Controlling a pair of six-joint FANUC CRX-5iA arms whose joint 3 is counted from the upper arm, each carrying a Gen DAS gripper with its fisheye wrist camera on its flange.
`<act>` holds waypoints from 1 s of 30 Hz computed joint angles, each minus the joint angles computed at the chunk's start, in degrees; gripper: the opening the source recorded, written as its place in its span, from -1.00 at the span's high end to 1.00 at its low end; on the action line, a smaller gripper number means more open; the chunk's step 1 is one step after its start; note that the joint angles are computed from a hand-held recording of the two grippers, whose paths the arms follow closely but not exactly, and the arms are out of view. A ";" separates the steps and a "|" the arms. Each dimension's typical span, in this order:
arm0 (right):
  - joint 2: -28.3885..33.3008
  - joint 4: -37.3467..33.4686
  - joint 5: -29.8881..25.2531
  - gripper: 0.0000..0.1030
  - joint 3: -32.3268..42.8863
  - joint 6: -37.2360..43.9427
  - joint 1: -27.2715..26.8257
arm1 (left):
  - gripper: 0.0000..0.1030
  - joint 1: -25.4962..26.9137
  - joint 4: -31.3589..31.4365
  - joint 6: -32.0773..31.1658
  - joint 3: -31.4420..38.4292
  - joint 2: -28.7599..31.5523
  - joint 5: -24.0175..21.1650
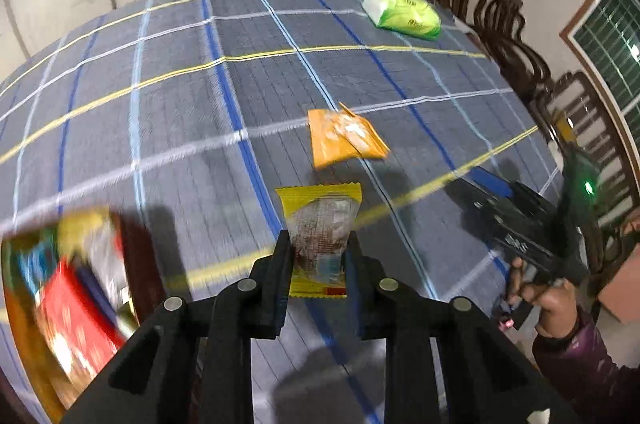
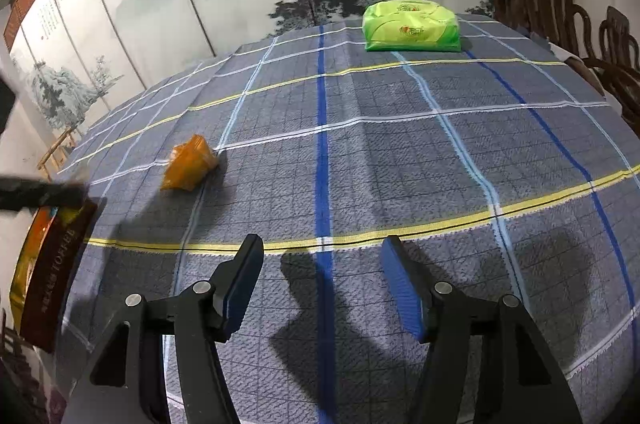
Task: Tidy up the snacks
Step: 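Carry the yellow packet toward the tin with the left gripper while the right gripper grasps the orange packet, then lower the yellow packet into the tin and open the left gripper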
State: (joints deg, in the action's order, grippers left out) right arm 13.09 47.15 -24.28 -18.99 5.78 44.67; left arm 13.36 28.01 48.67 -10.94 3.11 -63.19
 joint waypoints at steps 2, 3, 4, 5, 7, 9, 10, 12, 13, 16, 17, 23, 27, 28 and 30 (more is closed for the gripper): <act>-0.14 -2.84 2.05 -0.21 0.69 3.31 -0.12 | 0.59 0.32 0.44 0.31 -2.96 -2.83 0.88; -0.31 -2.62 4.29 -0.22 0.62 3.45 -0.36 | 0.59 0.69 0.55 0.75 -4.41 -4.25 1.30; -0.23 -1.59 5.69 -0.23 0.68 3.26 -0.50 | 0.59 1.01 0.80 1.05 -5.68 -5.40 1.64; 0.29 -0.34 6.70 -0.34 1.48 4.03 -0.35 | 0.59 1.43 1.13 1.21 -6.80 -6.35 1.72; 1.90 -0.36 7.03 -0.52 3.86 7.33 0.26 | 0.59 2.05 1.19 1.37 -8.38 -7.98 2.09; 4.65 -5.07 5.13 -0.56 8.76 14.18 1.55 | 0.58 2.32 1.00 1.35 -9.58 -9.76 3.47; 6.26 -7.96 3.92 -0.56 11.68 17.99 2.13 | 0.58 2.47 0.99 1.20 -9.99 -10.48 3.78; 9.47 -11.89 1.23 -0.56 17.22 23.61 2.82 | 0.58 2.59 0.79 1.13 -10.50 -11.70 4.74; 11.28 -12.74 -0.61 -0.56 19.99 25.30 2.94 | 0.58 2.68 0.79 0.95 -10.75 -12.24 5.12; 16.04 -17.23 -5.87 -0.56 27.84 30.41 3.33 | 0.58 3.44 1.35 -0.05 -11.50 -13.74 5.46; 17.78 -17.67 -7.64 -0.56 30.25 31.19 3.42 | 0.58 3.69 1.71 -0.36 -11.68 -14.05 5.55; 23.09 -20.81 -14.14 0.00 38.04 35.40 3.46 | 0.58 4.95 3.15 -1.43 -12.36 -15.18 5.44; 22.00 -20.78 -13.55 0.19 36.87 36.81 4.09 | 0.58 6.17 4.24 -2.34 -13.55 -16.76 5.31; 21.16 -20.86 -12.31 0.19 35.62 36.49 4.07 | 0.58 6.47 4.39 -2.57 -13.89 -17.30 5.38; 18.66 -19.70 -8.96 0.19 31.69 33.87 4.09 | 0.58 7.30 4.65 -3.08 -14.77 -18.68 5.58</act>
